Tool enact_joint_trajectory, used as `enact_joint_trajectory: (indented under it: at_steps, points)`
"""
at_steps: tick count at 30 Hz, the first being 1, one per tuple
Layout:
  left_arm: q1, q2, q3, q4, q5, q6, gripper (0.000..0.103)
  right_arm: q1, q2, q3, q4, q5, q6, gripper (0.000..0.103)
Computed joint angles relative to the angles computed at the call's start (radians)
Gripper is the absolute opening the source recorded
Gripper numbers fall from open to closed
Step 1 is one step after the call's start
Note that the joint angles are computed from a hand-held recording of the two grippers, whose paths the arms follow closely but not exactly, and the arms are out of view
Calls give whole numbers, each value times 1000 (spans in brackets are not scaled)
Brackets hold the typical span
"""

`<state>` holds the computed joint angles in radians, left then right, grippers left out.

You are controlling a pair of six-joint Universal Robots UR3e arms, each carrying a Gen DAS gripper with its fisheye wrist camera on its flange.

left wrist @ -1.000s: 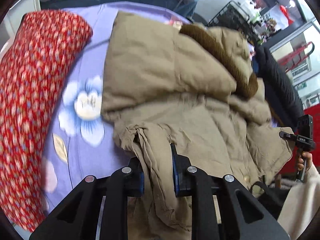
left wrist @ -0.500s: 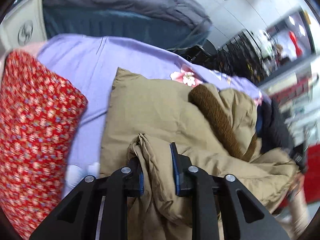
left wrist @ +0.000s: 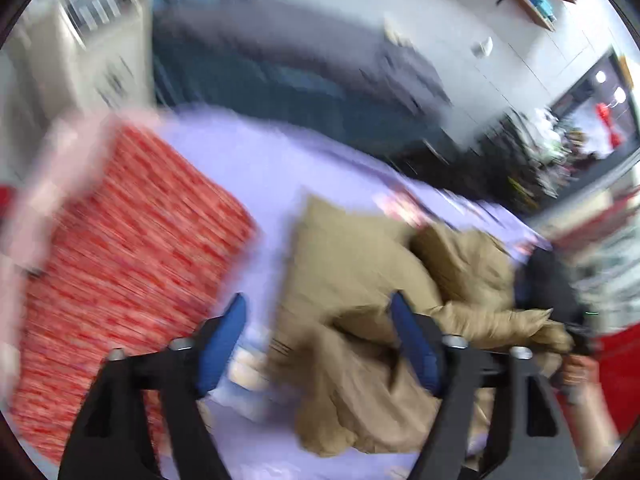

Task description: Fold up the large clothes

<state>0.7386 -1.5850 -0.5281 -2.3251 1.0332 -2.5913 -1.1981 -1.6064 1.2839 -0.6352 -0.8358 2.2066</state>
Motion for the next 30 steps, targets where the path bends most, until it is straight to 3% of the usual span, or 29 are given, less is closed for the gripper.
enact_joint_trajectory:
  at_steps: [4,7,10,12,14,17,20,23,25,27,30]
  points:
    - [68,213,-52,-138,-50,281,77,78,23,-6,-95,8,94,10]
    - [-199,407,-319,-6,88,294,78,118,65,-12,-161,20,192,10]
    - [-513,528,-626,192,141,176,78,159,94,-15,-233,14,272,10]
    - [-722,522,-778,376,189,-10,77,191,121,-31,-268,6,328,11]
    - [-932,453,-890,596,290,-229,75,213,143,-46,-291,-1,377,11]
    - [-1157,309,-929,780,467,-417,68,246,169,-78,-316,-16,433,11]
    - [-1229,220,-940,905,555,-507,67,255,188,-129,-280,-24,435,13]
    - [-1229,131,-899,958,624,-576,64,239,202,-181,-201,-22,398,21]
    - [-1199,77,-848,987,633,-589,63,200,204,-203,-117,-5,371,31]
    - [-1182,9,-774,978,628,-584,63,156,200,-229,-22,19,347,50]
    - [-1197,-112,-628,946,657,-583,63,95,175,-273,89,31,305,63]
